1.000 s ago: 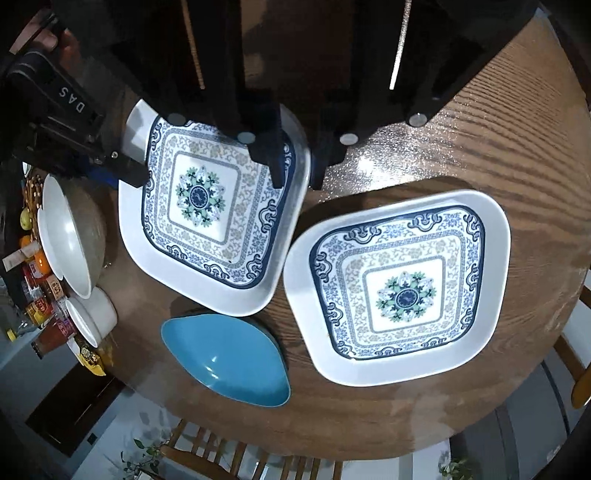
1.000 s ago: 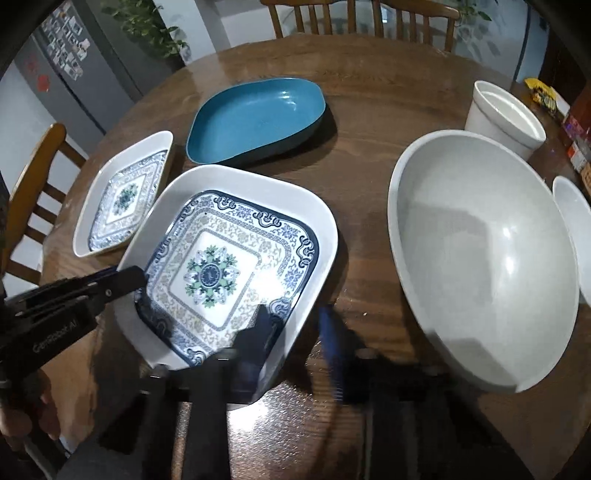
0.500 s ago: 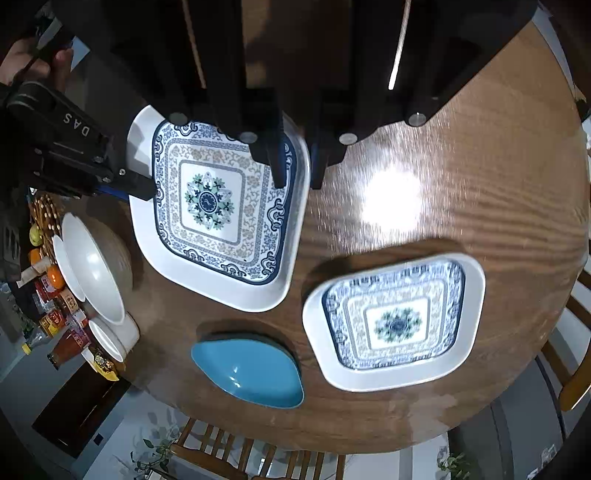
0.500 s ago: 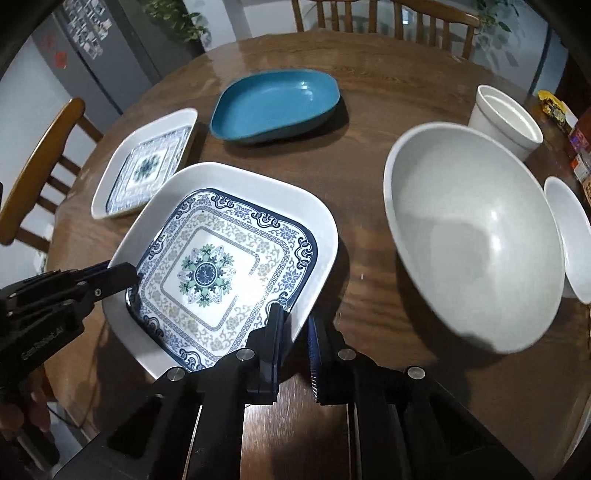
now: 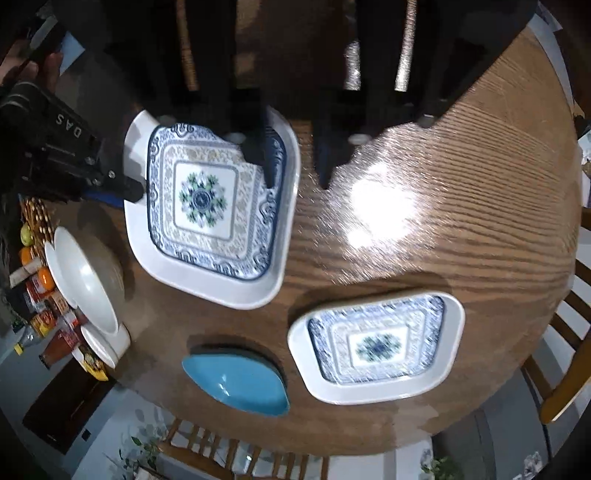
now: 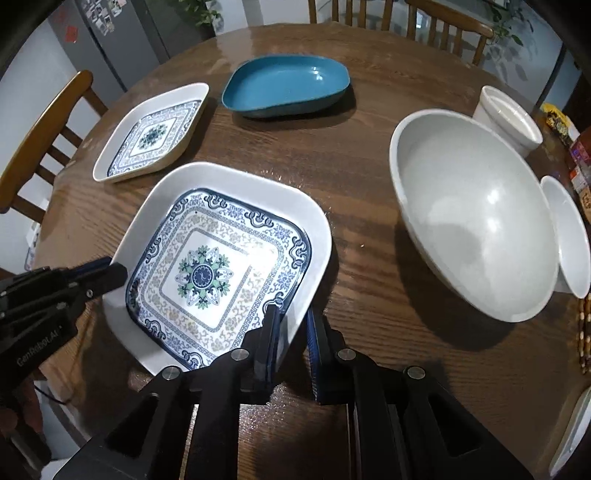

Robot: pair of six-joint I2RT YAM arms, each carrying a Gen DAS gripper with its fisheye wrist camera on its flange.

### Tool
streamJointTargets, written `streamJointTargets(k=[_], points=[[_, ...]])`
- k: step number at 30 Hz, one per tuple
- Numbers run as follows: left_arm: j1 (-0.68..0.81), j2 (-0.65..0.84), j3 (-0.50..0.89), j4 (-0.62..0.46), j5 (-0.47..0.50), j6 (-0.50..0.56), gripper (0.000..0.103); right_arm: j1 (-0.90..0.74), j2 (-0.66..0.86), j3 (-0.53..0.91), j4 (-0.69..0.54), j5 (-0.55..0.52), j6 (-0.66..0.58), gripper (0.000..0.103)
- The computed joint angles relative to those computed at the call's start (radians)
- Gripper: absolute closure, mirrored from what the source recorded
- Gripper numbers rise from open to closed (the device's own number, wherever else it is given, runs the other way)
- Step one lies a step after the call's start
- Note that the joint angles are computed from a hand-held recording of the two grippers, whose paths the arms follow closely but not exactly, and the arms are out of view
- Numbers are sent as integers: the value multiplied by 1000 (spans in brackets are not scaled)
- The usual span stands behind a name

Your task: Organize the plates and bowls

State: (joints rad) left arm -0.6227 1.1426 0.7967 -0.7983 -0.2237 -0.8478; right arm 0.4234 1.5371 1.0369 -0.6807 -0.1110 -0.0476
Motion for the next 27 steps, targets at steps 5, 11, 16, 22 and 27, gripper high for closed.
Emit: streamJointTargets(k=[5, 11, 16, 22, 27], points=[[58, -80, 6, -43, -28, 4, 35, -14, -49, 14, -17, -19, -2, 86], [229, -171, 9, -107, -13, 64, 28, 19, -60, 60, -6, -63, 28, 53], [310, -69, 83, -85, -15, 97, 28, 50, 12, 160, -11, -121, 55, 51], [453, 44, 148, -44, 7, 207, 28, 105, 213, 365, -23, -142, 100, 51], [555, 162, 182, -5, 88, 269, 32, 142, 375, 523, -44, -145, 152, 51]])
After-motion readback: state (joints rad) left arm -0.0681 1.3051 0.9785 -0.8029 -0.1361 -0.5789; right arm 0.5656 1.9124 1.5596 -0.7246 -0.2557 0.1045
